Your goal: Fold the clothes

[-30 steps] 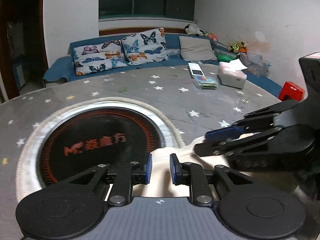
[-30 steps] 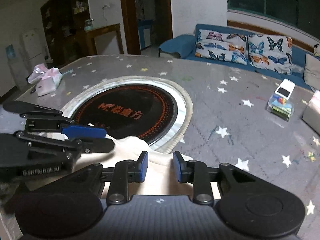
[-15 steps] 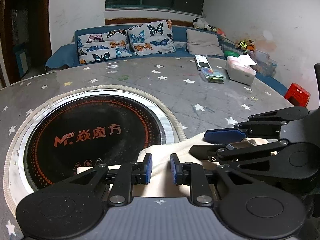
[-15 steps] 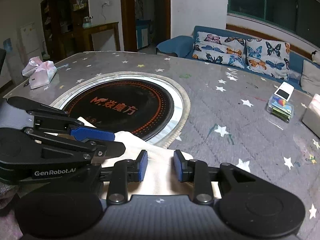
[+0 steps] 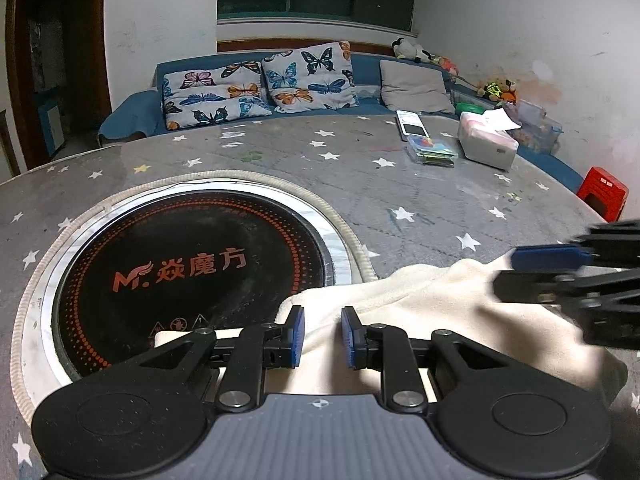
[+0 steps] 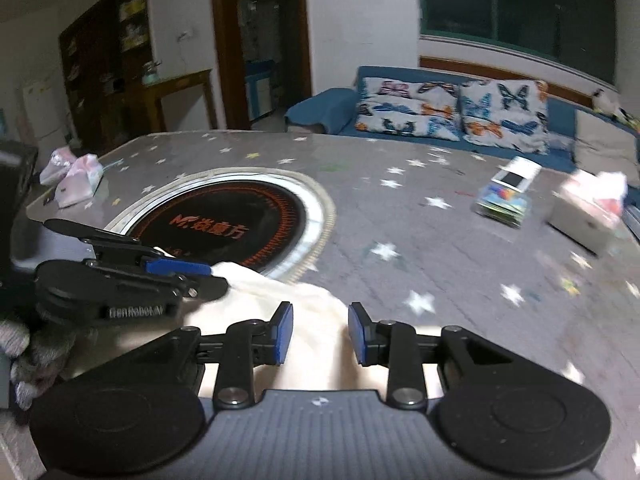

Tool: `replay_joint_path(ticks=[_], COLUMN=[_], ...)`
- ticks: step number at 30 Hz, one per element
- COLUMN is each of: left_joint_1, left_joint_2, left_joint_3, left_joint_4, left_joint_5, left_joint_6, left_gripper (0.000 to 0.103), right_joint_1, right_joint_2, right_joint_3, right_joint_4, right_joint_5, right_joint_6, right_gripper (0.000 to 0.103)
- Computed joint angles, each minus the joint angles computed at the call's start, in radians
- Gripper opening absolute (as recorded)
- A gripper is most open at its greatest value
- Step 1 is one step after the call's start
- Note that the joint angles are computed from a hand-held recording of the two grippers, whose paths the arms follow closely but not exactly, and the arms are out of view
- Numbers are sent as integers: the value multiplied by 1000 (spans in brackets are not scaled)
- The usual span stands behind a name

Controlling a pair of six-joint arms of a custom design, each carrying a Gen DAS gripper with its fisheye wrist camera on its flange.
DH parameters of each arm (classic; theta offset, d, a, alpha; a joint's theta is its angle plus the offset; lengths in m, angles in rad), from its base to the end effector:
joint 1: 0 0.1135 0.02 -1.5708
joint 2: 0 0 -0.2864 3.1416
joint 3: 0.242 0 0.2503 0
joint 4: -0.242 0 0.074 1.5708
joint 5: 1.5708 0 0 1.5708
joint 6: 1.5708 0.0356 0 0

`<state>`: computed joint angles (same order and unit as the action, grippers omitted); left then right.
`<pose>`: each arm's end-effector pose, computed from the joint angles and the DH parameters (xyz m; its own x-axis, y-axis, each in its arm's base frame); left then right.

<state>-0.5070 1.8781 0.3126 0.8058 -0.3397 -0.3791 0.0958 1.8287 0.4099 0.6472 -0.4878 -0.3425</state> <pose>0.2207 -0.1090 0.0697 -0.6506 -0.0378 -0.7585 0.0063 0.9985 -0.0551 0.2619 0.0419 0.0858 -0.5131 -0.3473 -0.7849 -0.6277 0.7756 0.0671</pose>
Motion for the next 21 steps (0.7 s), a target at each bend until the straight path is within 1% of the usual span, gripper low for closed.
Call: replay_joint_path(ticks=[4, 8, 13, 18, 21], left_joint_1=[-3, -11, -20, -25, -27], left_joint_2=[1, 4, 4, 2, 4], left_joint_3=[2, 9, 16, 19, 20], left_joint_4=[-3, -12, -26, -35, -34], left_joint_5=[-5, -18, -33, -41, -45], left_joint_6=[-4, -6, -7, -9, -8], left_gripper=[23, 23, 23, 23, 23], right_joint_1=[-102, -177, -158, -120, -113], right_joint_2=[-31, -29, 21, 82, 108], right_joint_3=[-31, -43, -31, -23, -28], right_joint_4=[-27, -59, -36, 17, 56], right_joint_5=[-34, -80, -85, -69, -62], right_joint_6=[-20, -41, -29, -5, 1], right_gripper=[29, 28, 25, 22, 16])
